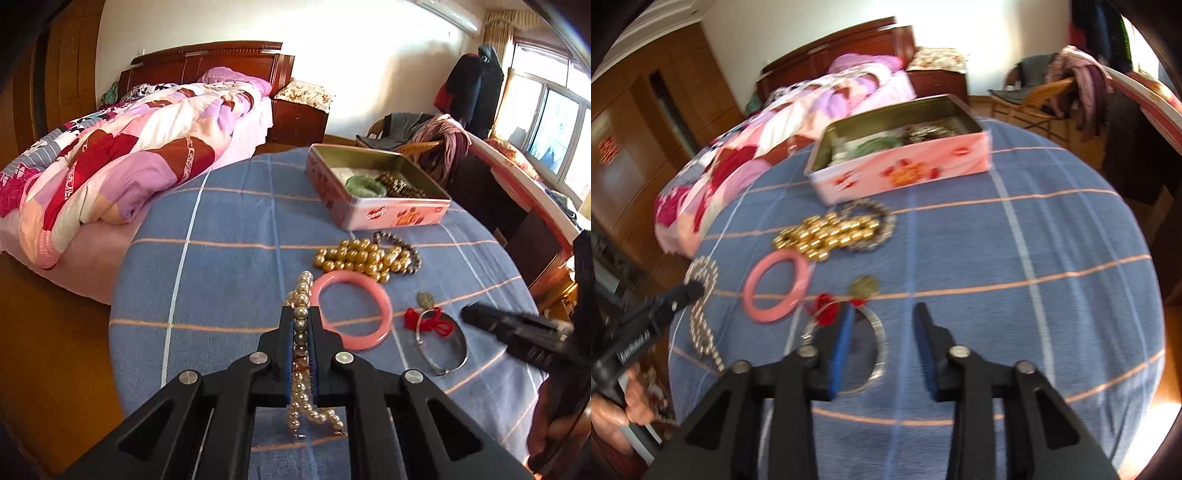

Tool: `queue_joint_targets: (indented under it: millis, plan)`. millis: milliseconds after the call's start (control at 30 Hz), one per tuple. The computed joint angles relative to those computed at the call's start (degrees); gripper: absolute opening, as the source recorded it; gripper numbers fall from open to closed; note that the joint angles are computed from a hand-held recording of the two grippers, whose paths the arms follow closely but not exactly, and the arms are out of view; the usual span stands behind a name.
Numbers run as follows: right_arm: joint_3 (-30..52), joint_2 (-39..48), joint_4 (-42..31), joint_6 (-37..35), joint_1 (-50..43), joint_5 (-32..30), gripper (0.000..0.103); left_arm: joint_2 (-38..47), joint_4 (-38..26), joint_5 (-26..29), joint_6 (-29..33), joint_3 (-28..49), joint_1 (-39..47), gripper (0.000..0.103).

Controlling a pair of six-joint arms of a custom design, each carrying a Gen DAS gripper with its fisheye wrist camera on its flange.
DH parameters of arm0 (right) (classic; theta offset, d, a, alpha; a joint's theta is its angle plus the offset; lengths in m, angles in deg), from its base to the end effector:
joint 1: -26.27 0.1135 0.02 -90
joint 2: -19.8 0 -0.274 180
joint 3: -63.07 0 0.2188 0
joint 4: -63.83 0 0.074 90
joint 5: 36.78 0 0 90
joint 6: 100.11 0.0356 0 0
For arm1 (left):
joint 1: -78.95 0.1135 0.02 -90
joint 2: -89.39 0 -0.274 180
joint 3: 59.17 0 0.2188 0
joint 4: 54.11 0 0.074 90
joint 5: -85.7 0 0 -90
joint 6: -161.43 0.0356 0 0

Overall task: Organize jewelry
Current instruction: 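Grasp the pearl necklace with the left tool and lift it, then grasp the silver bangle with red ribbon with the right tool while the left tool holds the pearls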

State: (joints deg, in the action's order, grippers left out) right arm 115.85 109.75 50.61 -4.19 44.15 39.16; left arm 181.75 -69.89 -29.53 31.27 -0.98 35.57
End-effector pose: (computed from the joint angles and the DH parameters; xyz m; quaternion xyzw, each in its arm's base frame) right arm 0.2479 0.0891 0.1717 -0.1385 0.9244 0.1820 0.3053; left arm 0.2144 -0.1817 0.1831 -0.0490 0.9186 -0.0696 0.3859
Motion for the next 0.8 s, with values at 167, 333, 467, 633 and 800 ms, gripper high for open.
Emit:
queue_joint_targets:
  millis: [167,333,467,633,800]
  plan:
    - [0.14,2.06,0.53,0.31,2.37,-0.80,0.028,-0.85,0.65,0.03,0.42,0.21,-0.66,0.005]
    - [1.43,5.55,2.19,1.03,3.93,1.32,0.028,-0.60,1.07,-0.08,0.38,0.24,-1.22,0.005]
    - [2.44,6.52,2.35,0.09,5.00,2.33,0.010,-0.59,1.13,-0.17,0.03,0.26,-1.45,0.005]
    - [2.21,4.12,1.15,-1.06,4.03,0.72,0.006,-1.22,1.29,-0.05,0.36,0.05,-1.33,0.005]
    - [2.99,-2.00,-2.13,-0.88,0.27,-2.10,0.006,-2.22,0.80,-1.08,0.89,0.62,-1.82,0.005]
